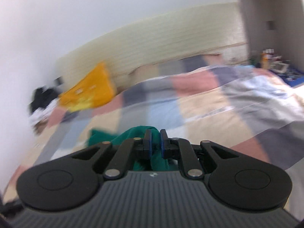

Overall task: Fold large clothes
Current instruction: 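Lower the sweatshirt onto the bed and open both grippers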

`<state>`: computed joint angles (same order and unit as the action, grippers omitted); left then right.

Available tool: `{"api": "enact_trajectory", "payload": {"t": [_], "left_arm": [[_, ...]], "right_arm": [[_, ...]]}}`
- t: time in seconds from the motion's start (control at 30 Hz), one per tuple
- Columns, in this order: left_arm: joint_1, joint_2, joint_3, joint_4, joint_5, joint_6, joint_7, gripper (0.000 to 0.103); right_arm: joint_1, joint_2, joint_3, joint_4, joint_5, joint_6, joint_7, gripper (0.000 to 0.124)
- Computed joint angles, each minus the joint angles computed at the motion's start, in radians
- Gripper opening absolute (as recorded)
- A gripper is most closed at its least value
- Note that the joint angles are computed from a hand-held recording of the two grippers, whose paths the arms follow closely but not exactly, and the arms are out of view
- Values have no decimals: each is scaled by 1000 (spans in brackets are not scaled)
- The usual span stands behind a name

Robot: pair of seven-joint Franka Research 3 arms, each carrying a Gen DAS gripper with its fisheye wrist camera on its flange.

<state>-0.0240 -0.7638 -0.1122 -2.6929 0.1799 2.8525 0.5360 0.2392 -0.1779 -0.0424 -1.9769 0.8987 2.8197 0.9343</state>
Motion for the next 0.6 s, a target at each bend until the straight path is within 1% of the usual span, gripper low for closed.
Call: {"api": "enact_trajectory", "payload": {"t": [0.07, 0.1, 0.17, 0.2, 0.23, 0.3, 0.37, 0.4, 0.47, 0.53, 0.6], "left_arm": [[13, 18, -5, 4, 7, 29, -4, 88], [19, 28, -6, 5, 12, 46, -4, 88], [40, 50, -16, 13, 29, 76, -4, 88], [47, 61, -16, 17, 36, 88, 0, 88], [56, 75, -20, 24, 45, 101, 3, 88], [74, 100, -26, 34, 62, 124, 10, 88], [79, 131, -20, 45, 69, 152, 19, 88], [78, 146, -14, 49, 68, 165, 23, 88], [81, 172, -5, 55, 63, 191, 27, 88], [105, 195, -14, 58, 66, 222, 19, 88], [127, 223, -24, 68, 67, 247, 10, 88]], "right_arm": [[-46, 74, 12, 72, -131, 31, 117, 11], [-66, 94, 17, 84, -200, 61, 169, 11], [-111, 170, 22, 141, -410, 127, 348, 11], [-126, 196, 11, 162, -497, 138, 434, 11], [-135, 238, -6, 200, -604, 145, 543, 11], [-131, 303, -64, 252, -775, 152, 734, 11], [-98, 381, -151, 319, -956, 138, 925, 11], [-87, 416, -187, 347, -1014, 121, 990, 11], [-85, 487, -227, 402, -1077, 74, 1071, 11], [-90, 561, -243, 458, -1101, 25, 1123, 11], [-113, 603, -226, 464, -1080, 1, 1140, 12]]}}
